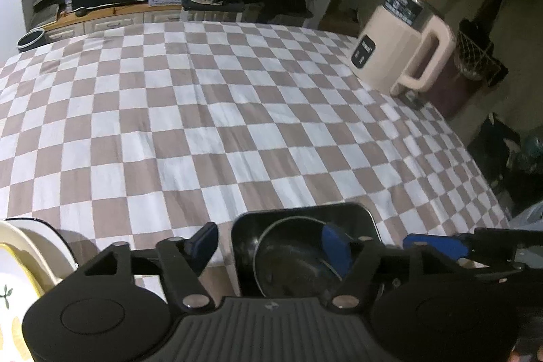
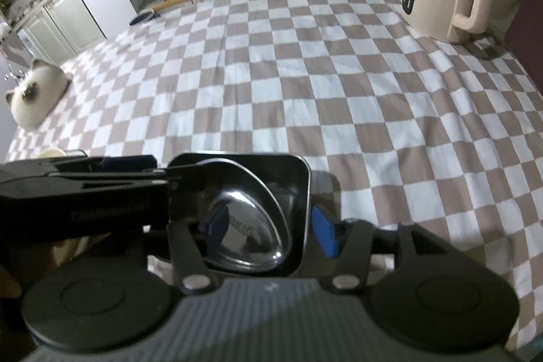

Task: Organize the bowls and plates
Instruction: 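Lower the grey steel bowl into the tray and open both grippers, then push the grey steel bowl deeper into the tray with the right gripper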

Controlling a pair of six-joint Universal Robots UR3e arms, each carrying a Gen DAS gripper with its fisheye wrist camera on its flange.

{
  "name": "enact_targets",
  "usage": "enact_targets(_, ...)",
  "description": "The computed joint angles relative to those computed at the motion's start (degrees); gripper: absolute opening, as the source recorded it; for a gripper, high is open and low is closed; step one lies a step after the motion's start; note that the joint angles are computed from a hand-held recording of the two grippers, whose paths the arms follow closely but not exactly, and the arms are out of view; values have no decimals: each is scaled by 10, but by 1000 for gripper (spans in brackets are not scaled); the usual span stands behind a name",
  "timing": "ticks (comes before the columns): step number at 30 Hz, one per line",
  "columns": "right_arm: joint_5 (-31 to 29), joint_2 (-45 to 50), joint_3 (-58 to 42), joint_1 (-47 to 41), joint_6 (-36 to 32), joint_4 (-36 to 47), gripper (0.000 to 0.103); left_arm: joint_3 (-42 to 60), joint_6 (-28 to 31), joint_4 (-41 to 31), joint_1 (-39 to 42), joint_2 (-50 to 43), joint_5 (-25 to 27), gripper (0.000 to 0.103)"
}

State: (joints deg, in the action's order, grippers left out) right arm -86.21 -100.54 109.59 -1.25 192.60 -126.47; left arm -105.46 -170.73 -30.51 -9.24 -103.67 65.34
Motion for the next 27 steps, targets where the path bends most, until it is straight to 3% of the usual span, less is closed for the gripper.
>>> enact_targets(4, -1, -16, 13, -17, 12, -5, 63, -7, -5, -8, 19, 15, -12, 76)
enact_targets(10, 11, -37, 43, -58, 37, -33, 72, -14, 16, -24, 32, 35, -11, 80)
enact_targets(16, 14, -6, 41, -75, 40, -39, 73, -38, 48, -37, 49, 68, -17, 90)
enact_targets(20, 6, 33, 27, -57, 14, -63, 70, -41, 69, -54, 54, 80, -5, 90)
enact_targets(23, 14, 62, 8, -48, -14, -57, 60, -38, 90, -64, 50, 81, 12, 89)
enact_targets(27, -10, 93, -23, -36, -15, -21, 38, -23, 102, -94, 47, 76, 20, 69)
